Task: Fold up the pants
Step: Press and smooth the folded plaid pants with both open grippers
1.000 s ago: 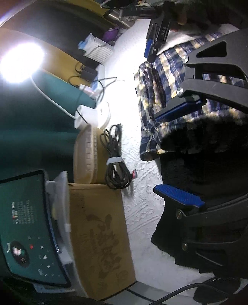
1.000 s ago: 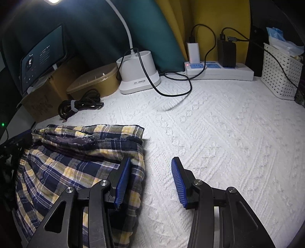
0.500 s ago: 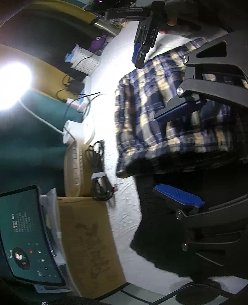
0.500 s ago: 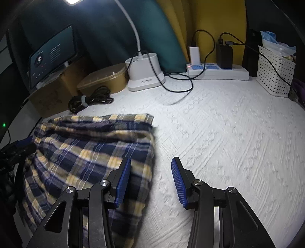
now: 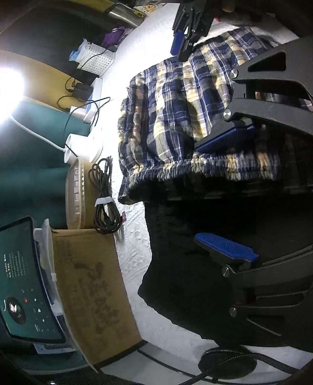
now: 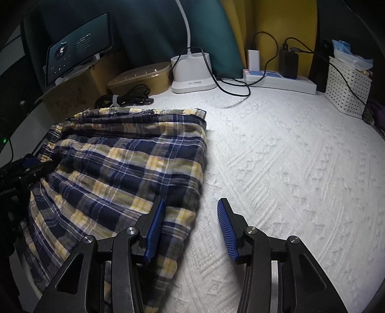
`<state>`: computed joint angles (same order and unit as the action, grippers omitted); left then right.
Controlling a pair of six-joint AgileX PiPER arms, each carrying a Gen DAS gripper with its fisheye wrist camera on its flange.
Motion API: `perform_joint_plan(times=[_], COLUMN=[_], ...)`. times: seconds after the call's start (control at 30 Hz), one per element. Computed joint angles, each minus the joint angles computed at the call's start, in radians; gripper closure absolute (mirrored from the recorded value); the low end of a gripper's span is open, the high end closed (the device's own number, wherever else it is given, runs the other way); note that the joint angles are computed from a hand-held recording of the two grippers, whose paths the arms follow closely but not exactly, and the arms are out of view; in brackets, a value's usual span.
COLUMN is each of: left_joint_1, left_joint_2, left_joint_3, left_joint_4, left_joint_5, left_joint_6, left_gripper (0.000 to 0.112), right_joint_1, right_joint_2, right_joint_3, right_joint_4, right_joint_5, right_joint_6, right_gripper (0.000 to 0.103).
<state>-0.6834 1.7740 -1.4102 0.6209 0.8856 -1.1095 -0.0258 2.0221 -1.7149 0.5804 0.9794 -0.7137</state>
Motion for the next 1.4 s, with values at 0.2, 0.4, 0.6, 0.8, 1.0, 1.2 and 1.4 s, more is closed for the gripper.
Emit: perform_joint_plan(times=[0.2, 0.4, 0.6, 0.8, 1.0, 1.2, 1.4], left_joint_1=[-0.05, -0.093, -0.108, -0.121, -0.163, -0.195, -0.205], left_joint_2=[-0.062, -0.051, -0.065, -0.097, -0.151, -0.151, -0.144], left_joint_3=[0.038, 0.045, 0.113, 0.185, 0.251, 0.262, 0.279], left_joint_4=[0.021, 0.012, 0.007, 0.044, 0.118, 0.125, 0.121], left_joint_5=[-0.06, -0.053, -0.059, -0.076, -0.1, -0.093, -0.074], left_joint_6=[-0.025, -0.023, -0.068, -0.137, -0.247, -0.259, -0.284], left_gripper=[0.043, 0.042, 0.042, 0.042, 0.042, 0.042, 0.042], right_joint_1=[-0.025, -0.032, -0.031, -0.041, -0.058, -0.08, -0.107], right_joint_2=[-0.05, -0.121, -0.183, -0.249, -0.307, -0.346, -0.383], right_joint_3=[0.06, 0.154, 0.247, 0.344, 0.403, 0.461, 0.5], right_joint_4=[0.022, 0.037, 0.04, 0.017, 0.02, 0.028, 0.042], right_joint_5=[-0.002, -0.006, -0.022, -0.055, -0.064, -0.074, -0.072], right_joint_6=[-0.029, -0.073, -0.103, -0.126, -0.147, -0.174, -0.201], right_gripper=[0.056, 0.056, 0.056, 0.056, 0.056, 0.056, 0.056])
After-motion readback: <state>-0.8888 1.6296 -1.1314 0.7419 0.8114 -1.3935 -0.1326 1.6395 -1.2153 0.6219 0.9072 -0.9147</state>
